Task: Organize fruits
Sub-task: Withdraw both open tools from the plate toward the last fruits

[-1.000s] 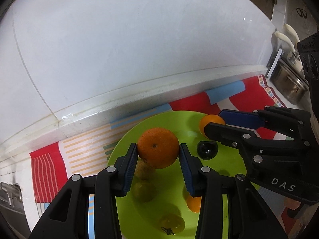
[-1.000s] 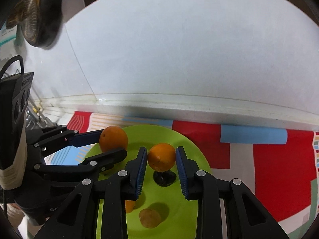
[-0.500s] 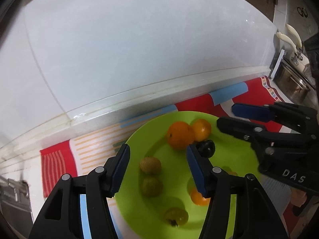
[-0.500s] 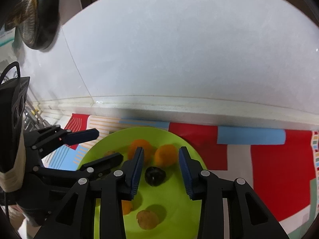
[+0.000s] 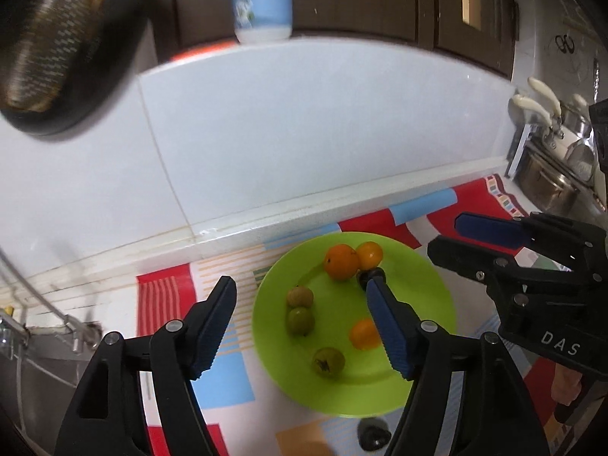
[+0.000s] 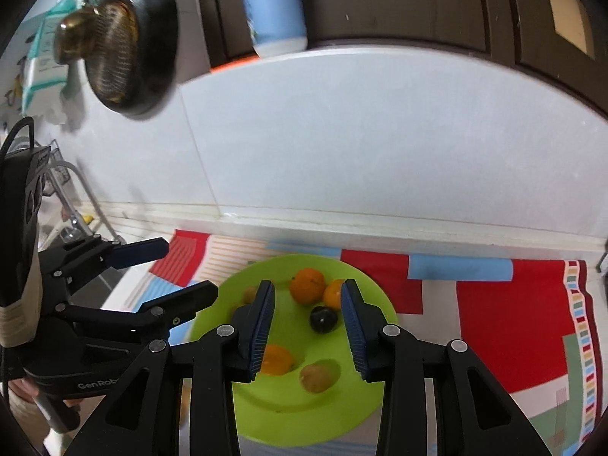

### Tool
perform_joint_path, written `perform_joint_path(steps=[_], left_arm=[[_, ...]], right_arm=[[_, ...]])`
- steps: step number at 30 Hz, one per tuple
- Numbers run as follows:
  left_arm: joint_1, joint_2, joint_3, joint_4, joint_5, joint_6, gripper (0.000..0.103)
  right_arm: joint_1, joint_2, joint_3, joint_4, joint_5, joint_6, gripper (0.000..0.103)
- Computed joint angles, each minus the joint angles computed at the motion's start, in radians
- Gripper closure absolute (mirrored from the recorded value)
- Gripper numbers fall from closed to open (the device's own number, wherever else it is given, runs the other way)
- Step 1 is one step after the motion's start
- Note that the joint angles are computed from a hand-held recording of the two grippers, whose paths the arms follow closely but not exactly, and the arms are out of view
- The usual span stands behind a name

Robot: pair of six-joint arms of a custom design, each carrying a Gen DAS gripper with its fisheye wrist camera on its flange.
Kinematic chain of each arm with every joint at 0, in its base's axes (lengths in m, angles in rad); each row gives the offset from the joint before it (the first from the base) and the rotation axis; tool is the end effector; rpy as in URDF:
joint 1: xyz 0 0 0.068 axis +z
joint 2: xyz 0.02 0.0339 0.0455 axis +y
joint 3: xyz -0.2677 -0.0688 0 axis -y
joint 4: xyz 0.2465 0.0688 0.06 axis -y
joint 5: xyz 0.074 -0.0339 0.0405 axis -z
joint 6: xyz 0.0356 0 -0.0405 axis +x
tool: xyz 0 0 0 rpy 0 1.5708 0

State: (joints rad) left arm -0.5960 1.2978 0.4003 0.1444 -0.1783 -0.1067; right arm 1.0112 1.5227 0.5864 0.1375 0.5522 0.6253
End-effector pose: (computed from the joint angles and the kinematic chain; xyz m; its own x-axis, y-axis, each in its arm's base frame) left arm 0.1922 -0.1228 0.1414 -0.6102 0.2872 -0.7383 0.3825 0.9229 0.0429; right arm 0.1615 0.2226 0.1432 -0.6170 -0.0463 -0.7856 -0.2049 0.9733 0.1036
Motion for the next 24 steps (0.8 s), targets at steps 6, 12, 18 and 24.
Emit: perform_joint_path(steps=[6, 12, 18, 24], left_arm=[[-0.042, -0.250, -0.071, -0.154, -0.054, -0.039, 0.026], [-0.105, -0.451, -0.123, -0.301, -0.123, -0.094, 0.022], [-0.202, -0.656, -0.168, -0.484, -0.215, -0.180, 0.019], [-0.294, -0.814, -0.195, -0.652, -0.284, -0.257, 0.017]], right_arm=[[0.125, -0.063, 0.010, -0.092, 0.103, 0.061, 0.058], [0.235, -0.075, 0.028, -0.170, 0.177, 0.132, 0.054], [0.328, -0.063, 0.058, -0.258, 0.229, 0.220, 0.054], [0.406, -0.031, 0.088, -0.325, 0.264, 0.300, 0.054]])
